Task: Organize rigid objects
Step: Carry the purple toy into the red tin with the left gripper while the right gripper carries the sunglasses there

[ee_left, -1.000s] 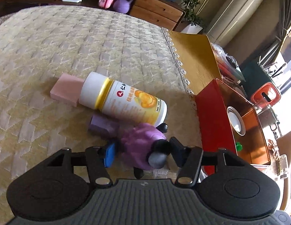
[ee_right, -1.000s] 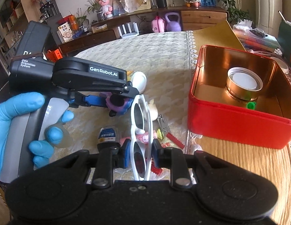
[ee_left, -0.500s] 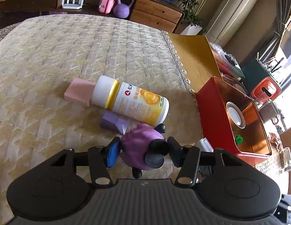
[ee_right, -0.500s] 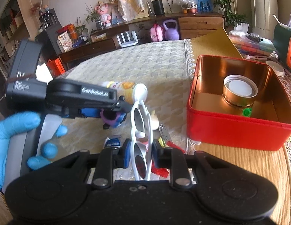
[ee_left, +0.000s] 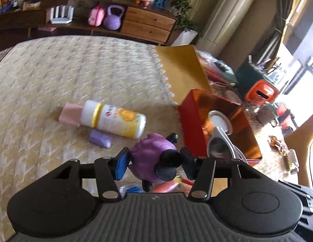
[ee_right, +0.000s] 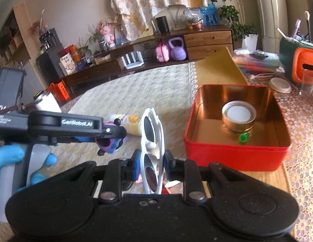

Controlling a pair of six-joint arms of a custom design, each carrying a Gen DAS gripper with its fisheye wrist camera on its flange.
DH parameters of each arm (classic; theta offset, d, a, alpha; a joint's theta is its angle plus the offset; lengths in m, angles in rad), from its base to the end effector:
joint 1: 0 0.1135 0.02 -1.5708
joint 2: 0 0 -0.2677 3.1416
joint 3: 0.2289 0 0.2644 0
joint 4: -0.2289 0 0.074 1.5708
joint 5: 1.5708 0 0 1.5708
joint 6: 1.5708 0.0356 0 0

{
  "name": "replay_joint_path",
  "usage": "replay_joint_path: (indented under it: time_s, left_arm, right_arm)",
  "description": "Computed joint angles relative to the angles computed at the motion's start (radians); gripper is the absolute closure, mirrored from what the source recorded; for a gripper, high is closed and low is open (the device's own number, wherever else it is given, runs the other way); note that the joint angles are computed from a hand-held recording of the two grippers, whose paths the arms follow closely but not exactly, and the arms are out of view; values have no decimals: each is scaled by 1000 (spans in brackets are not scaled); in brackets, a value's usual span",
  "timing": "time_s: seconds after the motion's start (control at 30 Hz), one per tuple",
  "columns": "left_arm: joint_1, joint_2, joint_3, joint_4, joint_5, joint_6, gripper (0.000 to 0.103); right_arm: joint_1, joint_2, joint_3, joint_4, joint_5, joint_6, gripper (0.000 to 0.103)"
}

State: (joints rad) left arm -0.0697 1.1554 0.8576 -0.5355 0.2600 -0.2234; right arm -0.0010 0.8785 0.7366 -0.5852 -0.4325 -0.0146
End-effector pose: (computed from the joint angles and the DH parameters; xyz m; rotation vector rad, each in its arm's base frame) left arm 0.2474 -0.0264 0.2600 -0.0637 2.4144 -0.4481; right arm 0.1920 0.0147 0.2719 -0.2374 2.2512 0.4870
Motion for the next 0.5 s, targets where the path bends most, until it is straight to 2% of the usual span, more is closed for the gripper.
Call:
replay_joint_path:
  time_s: [0.23,0.5]
  left_arm:
    - [-123,27,79,-14,-59,-16,49]
    - [-255,126,179,2,-134,-7,49]
  right_arm:
    - [-144,29,66,-34,-51,-65,80]
    - [-267,131,114,7,-67,-107,80]
